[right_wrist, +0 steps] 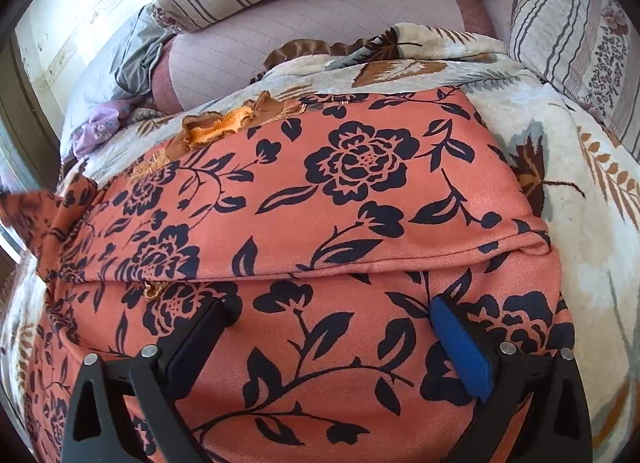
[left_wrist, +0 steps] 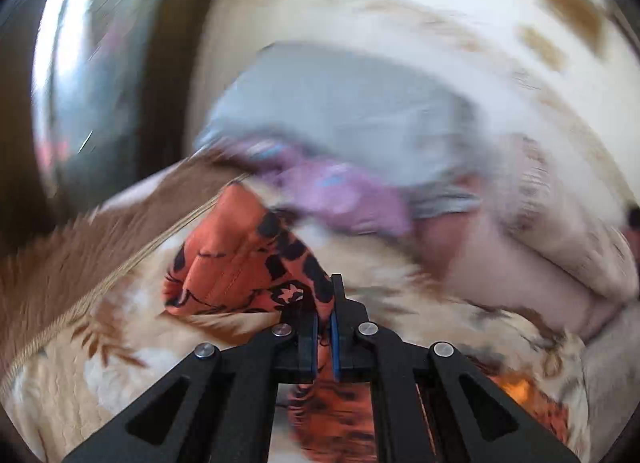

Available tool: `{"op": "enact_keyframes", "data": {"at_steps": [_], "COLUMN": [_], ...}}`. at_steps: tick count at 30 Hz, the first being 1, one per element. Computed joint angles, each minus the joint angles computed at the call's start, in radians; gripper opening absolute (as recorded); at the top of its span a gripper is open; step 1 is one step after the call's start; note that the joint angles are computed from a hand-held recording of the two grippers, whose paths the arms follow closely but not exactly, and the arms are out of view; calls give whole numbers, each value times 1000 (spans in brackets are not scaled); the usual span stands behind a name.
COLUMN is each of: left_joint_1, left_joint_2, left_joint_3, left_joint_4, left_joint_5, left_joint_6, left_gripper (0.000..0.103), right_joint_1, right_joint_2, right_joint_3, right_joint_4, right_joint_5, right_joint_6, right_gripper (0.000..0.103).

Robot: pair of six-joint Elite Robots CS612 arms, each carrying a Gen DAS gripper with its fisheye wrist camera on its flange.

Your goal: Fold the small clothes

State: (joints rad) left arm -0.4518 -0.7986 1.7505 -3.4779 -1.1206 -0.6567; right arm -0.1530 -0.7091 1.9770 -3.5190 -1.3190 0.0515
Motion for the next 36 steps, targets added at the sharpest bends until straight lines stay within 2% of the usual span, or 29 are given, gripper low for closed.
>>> {"op": "enact_keyframes", "data": {"at_steps": [3,6,8,11,12,13,14,15,16,17,19,21,22,24,25,28,29,30,31,32,33,35,36], "left_joint_1": [-88,-169,-214,-251,-260,-262,-259,-263,-263,-262,-260,-253,-247,-234,-226,-183,-170,-159,-150,-139,-133,-124,-122], "left_joint_2": [-17,0,27,92,116,137,155,154,155,149,123,92,81,64,61,51,56,64,66,71,74,77,79], "left_joint_3": [-33,-90,-136,-221,-250,-280,-309,-307,-307,-286,-211,-130,-96,-35,-16,34,42,43,50,53,57,64,65], "left_joint_4": [-53,-40,-12,70,101,167,271,344,394,406,322,231,192,145,141,185,190,193,191,190,183,160,141], "left_joint_5": [-36,-117,-154,-214,-224,-250,-310,-342,-355,-346,-304,-256,-229,-158,-135,-134,-145,-155,-165,-179,-188,-198,-199], "left_joint_6": [168,267,307,300,305,313,322,320,317,308,278,220,187,120,90,-41,-81,-116,-140,-166,-182,-201,-205], "left_gripper": [4,5,5,8,9,30,53,58,58,58,60,70,76,78,78,78,78,78,78,78,78,78,78], "right_joint_1": [-13,-36,-61,-106,-120,-134,-147,-159,-169,-182,-194,-198,-197,-182,-172,-122,-102,-77,-53,-23,-3,22,32], "right_joint_2": [-1,-9,-21,-36,-41,-45,-50,-55,-58,-59,-58,-53,-49,-38,-34,-35,-38,-43,-44,-48,-53,-74,-86], "right_joint_3": [4,11,26,70,83,94,103,110,112,112,100,78,63,18,-3,-79,-102,-128,-153,-171,-179,-187,-180], "right_joint_4": [-9,-7,-7,-81,-97,-107,-109,-105,-100,-94,-76,-57,-45,-13,17,197,268,361,455,508,519,550,520], "right_joint_5": [39,112,180,256,273,292,304,314,327,349,390,434,458,482,472,349,299,228,163,58,-12,-70,-100], "right_joint_6": [19,58,122,234,256,272,285,297,308,326,350,355,352,357,357,287,235,169,106,56,21,-35,-49], "right_gripper": [103,101,101,101,101,101,101,102,102,102,102,102,102,102,102,100,93,76,64,48,32,10,10]}}
